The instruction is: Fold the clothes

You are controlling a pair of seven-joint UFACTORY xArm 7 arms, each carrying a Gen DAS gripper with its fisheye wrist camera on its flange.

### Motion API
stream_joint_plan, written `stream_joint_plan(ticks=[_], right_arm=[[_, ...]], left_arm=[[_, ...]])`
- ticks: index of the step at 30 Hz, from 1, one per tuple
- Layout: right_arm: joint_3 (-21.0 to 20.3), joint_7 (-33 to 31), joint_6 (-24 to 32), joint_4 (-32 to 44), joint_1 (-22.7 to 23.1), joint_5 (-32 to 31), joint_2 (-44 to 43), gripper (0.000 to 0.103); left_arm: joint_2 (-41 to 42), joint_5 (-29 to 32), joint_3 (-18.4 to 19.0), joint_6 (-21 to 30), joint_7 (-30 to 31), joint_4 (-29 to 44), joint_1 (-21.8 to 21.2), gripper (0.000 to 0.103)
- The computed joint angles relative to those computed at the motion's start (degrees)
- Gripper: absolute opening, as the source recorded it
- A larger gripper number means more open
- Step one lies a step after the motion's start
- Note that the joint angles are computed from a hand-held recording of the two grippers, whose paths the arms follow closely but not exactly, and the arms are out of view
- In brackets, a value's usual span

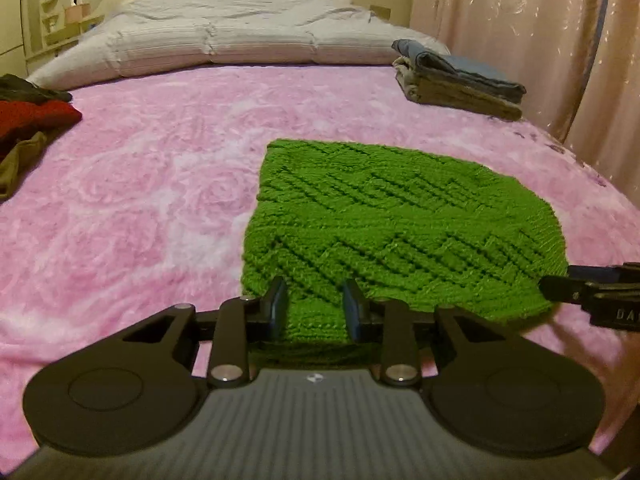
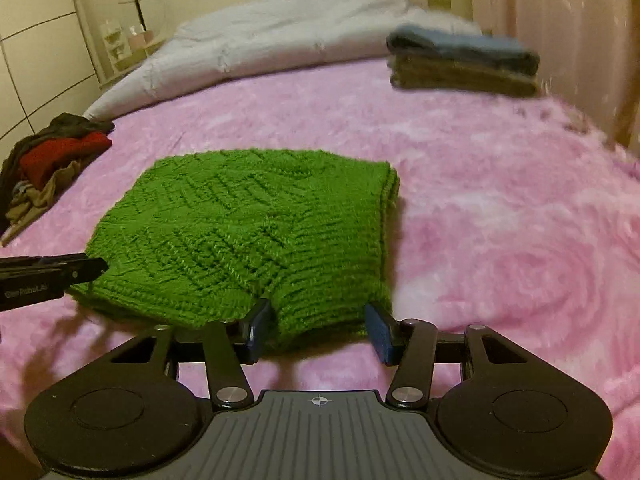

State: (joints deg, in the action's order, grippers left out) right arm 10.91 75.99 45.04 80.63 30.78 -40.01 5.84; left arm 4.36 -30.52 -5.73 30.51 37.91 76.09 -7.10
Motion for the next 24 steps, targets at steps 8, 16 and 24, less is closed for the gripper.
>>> stream_joint_plan(ticks=[8, 16, 24], right_arm=[[1.6, 7.1, -2.1, -7.2, -3.7, 4.4, -8.3, 0.074], [4.1, 2.3, 7.9, 1.4, -2.2, 8.3, -4.9, 0.081], [4.3, 3.4, 11.3, 2.6, 0.7, 6.8, -4.5, 0.084]], left_arm=[[-2.4, 5.1, 1.8, 5.8, -7.3, 3.4, 0.6, 0.038], [-6.3, 20.7, 1.7, 11.8, -20.8, 4.0, -0.5, 0.050], [-12.7, 20.4, 1.8, 13.3, -20.4, -2.2, -2.1, 0.057]])
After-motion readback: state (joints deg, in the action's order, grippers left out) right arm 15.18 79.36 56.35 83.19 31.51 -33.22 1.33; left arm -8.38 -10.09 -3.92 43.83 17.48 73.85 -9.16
